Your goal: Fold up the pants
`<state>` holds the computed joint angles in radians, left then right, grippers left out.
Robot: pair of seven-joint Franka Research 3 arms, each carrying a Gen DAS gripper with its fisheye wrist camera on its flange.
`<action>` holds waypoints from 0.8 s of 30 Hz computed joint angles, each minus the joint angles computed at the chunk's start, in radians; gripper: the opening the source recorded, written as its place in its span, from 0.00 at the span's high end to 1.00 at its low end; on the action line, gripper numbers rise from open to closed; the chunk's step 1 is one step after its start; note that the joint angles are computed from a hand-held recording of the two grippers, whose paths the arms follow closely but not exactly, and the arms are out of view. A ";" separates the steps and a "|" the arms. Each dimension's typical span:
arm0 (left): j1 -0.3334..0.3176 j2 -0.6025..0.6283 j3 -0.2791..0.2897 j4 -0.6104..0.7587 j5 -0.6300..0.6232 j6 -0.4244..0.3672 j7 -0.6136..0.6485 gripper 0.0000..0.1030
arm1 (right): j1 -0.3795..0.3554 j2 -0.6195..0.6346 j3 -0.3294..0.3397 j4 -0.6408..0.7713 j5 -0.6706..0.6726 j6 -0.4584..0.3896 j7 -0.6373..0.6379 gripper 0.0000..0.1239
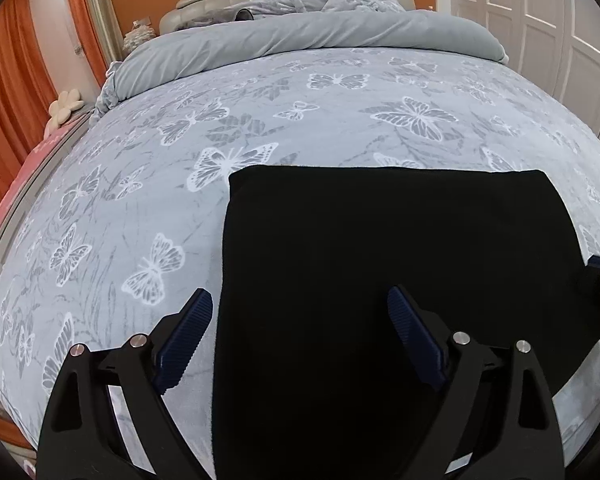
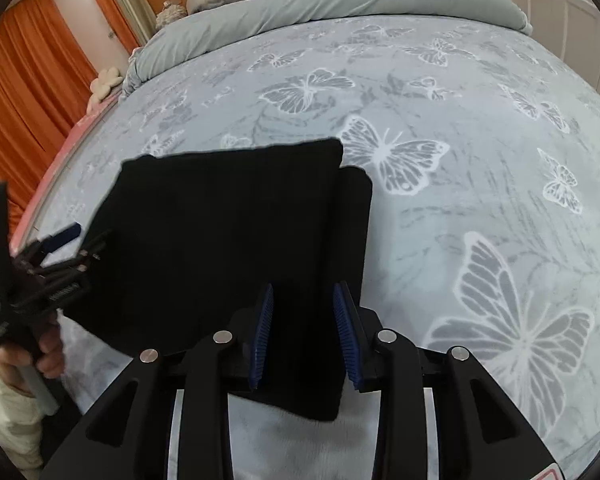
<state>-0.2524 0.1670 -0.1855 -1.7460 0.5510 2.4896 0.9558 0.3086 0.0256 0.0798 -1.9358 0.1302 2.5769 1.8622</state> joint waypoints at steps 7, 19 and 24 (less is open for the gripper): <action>0.068 -0.102 -0.014 -0.114 -0.276 0.089 0.151 0.10 | 0.003 -0.060 -0.002 -0.065 0.229 -0.037 -0.150 0.54; 0.037 -0.197 -0.038 -0.250 -0.578 0.230 0.506 0.05 | -0.005 -0.026 -0.005 -0.012 0.317 -0.063 -0.154 0.72; -0.012 -0.175 -0.068 -0.253 -0.409 0.273 0.517 0.05 | -0.002 0.023 0.002 0.044 0.252 -0.107 -0.121 0.76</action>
